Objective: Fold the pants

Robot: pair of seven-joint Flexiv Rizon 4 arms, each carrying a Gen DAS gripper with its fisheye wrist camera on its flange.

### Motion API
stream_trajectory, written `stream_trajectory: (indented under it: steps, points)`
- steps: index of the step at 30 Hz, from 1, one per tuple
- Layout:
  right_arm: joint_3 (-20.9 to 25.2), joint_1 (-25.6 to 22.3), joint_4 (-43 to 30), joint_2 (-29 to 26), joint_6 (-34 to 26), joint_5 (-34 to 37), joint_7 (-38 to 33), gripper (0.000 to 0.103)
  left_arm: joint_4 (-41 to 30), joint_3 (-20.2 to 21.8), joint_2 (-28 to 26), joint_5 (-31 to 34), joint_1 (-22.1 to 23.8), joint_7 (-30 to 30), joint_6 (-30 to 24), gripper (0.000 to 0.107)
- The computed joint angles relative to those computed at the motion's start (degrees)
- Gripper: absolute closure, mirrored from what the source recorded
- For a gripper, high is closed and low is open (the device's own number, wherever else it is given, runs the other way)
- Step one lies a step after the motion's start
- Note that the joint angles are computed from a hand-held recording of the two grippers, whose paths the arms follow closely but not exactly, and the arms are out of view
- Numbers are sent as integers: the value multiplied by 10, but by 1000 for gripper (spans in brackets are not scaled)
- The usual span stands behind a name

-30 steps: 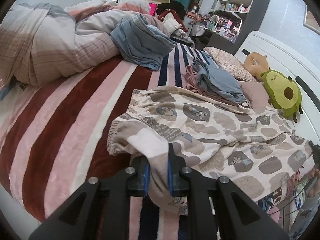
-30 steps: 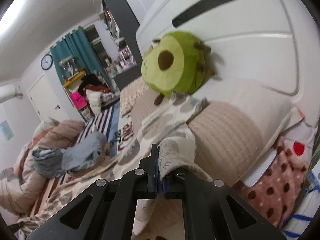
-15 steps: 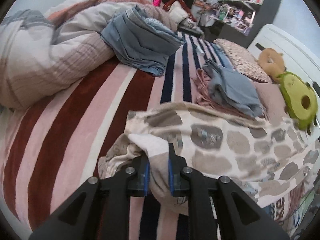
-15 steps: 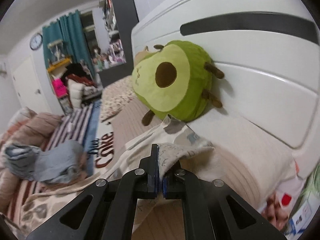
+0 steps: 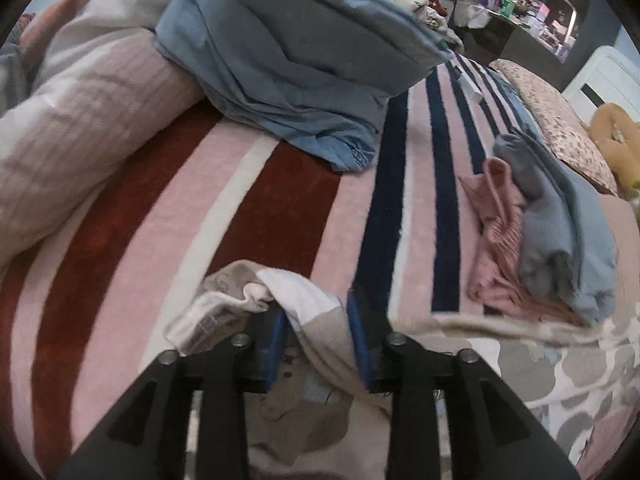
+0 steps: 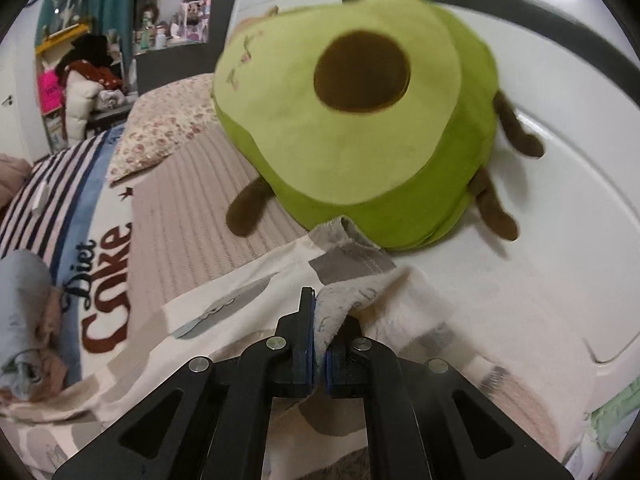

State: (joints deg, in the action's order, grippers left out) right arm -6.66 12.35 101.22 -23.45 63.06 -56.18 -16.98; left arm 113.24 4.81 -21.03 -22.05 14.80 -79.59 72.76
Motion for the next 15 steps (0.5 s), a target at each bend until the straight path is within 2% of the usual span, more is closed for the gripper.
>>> stream_trajectory:
  steps: [2,3,5,6,7,9,10,11,13,15]
  points:
    - [2,1,-12,-14,-10,10,-10,103,3,-24,-8,-33,17,19,6,52]
    - [8,-3,-19,-23,-12,27,-33,101,6,-34,-8,-48,24,31,8,48]
    - [24,-12,-25,-32,-7,68,-85,85,19,-41,1,-59,26,59,18,37]
    - [21,-10,-17,-29,2,73,-88,67,22,-31,9,-41,18,70,14,35]
    - [11,-6,-4,-23,22,64,-77,58,25,-22,17,-28,12,76,16,33]
    - [-6,-2,33,-1,70,33,-50,57,57,-26,50,-28,12,115,46,22]
    - [-7,-1,47,9,83,23,-45,57,72,-26,63,-32,11,127,69,11]
    - [-9,0,63,22,98,10,-39,57,88,-31,79,-42,14,140,90,8]
    - [-15,1,101,52,141,-38,-11,57,130,-68,126,-132,34,226,104,8]
    - [-8,-5,134,78,192,-84,15,57,157,-70,165,-188,25,272,93,8]
